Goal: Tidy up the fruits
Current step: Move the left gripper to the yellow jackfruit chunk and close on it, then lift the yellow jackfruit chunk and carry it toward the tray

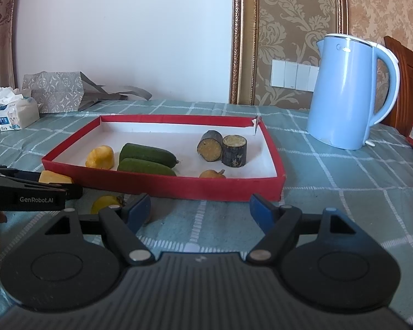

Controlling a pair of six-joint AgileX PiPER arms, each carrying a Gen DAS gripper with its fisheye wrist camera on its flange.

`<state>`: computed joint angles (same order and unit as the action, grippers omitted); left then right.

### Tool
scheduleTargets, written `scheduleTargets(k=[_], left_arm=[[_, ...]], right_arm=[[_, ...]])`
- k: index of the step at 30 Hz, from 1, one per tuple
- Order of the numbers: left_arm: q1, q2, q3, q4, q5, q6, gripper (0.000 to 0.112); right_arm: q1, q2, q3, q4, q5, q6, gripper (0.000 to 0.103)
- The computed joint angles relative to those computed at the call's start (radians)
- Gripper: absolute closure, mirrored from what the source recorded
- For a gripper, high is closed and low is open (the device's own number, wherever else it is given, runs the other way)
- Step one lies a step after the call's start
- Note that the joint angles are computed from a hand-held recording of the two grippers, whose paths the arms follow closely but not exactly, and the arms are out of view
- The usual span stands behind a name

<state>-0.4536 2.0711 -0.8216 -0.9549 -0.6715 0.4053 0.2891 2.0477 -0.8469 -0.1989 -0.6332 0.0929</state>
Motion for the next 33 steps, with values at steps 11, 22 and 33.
scheduleTargets(k=[11,22,33], left_arm=[[0.005,-0.004,0.017,0.050,-0.009,-0.055,0.059],[-0.009,-0.016,0.065,0.105,-0.056,-0.116,0.059],[-0.037,-0.026,0.097,0.104,-0.112,-0.124,0.059]], right_arm=[[-0.001,-0.002,0.006,-0.001,-0.007,-0.001,0.026],[-0.002,-0.007,0.015,0.001,-0.023,-0.003,0.026],[-0.004,-0.007,0.017,0.006,-0.029,-0.007,0.026]])
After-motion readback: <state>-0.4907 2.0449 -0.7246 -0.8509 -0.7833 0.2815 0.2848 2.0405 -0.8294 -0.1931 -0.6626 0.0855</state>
